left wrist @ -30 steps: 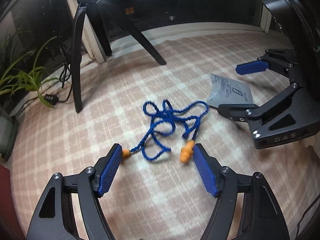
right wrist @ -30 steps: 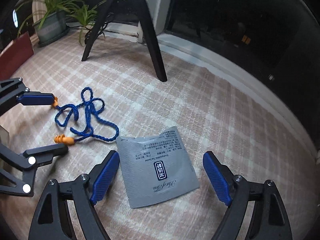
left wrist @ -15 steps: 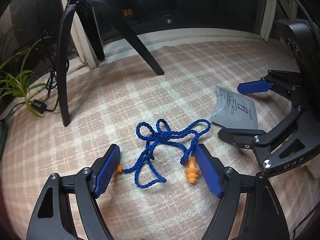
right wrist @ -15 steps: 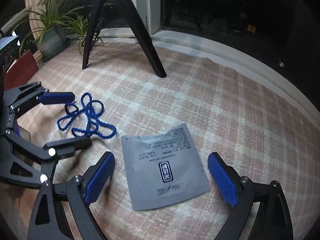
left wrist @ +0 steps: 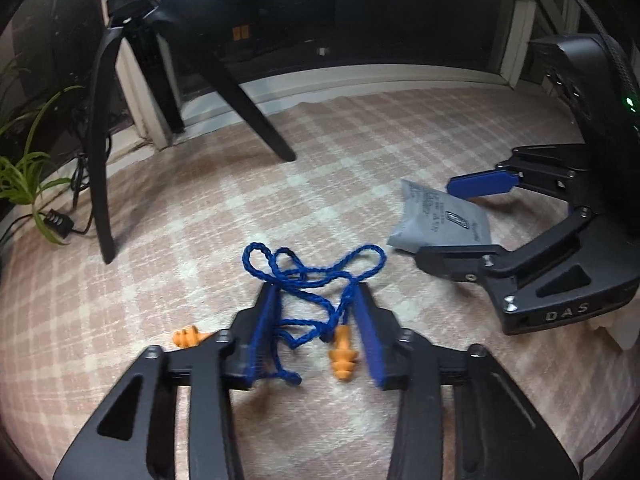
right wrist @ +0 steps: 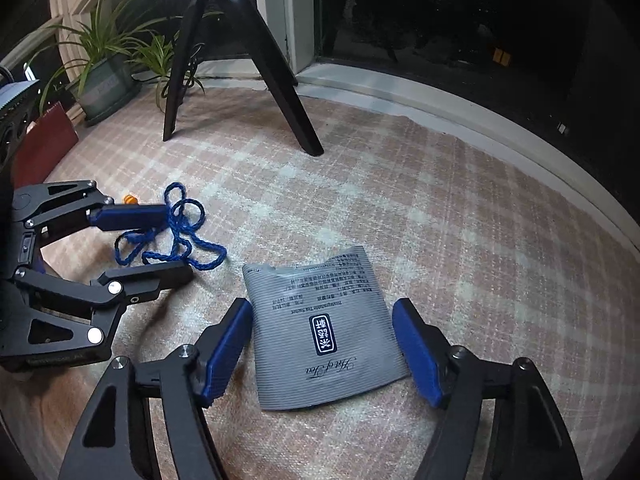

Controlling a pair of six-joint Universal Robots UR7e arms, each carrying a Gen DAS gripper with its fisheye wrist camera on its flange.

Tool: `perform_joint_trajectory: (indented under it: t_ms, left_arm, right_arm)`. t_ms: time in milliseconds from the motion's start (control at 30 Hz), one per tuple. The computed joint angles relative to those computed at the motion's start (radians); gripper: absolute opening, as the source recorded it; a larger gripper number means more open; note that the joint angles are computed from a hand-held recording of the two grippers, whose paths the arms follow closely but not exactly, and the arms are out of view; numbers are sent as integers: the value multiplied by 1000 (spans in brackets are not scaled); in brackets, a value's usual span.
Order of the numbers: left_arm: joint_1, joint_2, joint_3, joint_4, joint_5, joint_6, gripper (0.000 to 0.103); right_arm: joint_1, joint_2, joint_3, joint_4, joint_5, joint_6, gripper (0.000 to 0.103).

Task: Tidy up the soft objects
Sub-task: 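Close the left tool on the earplug cord while the right tool grasps the grey sachet, then lift the earplugs and grey sachet and carry both into the box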

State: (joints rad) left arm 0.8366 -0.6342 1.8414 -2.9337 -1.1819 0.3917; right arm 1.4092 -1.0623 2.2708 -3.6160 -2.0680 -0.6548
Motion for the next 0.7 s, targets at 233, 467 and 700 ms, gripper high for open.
perform_joint_trajectory:
  t_ms: [233,467,700]
  left_arm:
    - [29,-19,-14,33,-52,-56,10]
    - [34,-27,-10,25,-62,-79,9]
    - [27,-44,10,-7,-71,-69,9]
  right_arm:
    - [-2,1,6,-22,3,8,55]
    - [-6,-3,11,-35,10,9,51]
    - [-17,-19,23,-36,35,34,46]
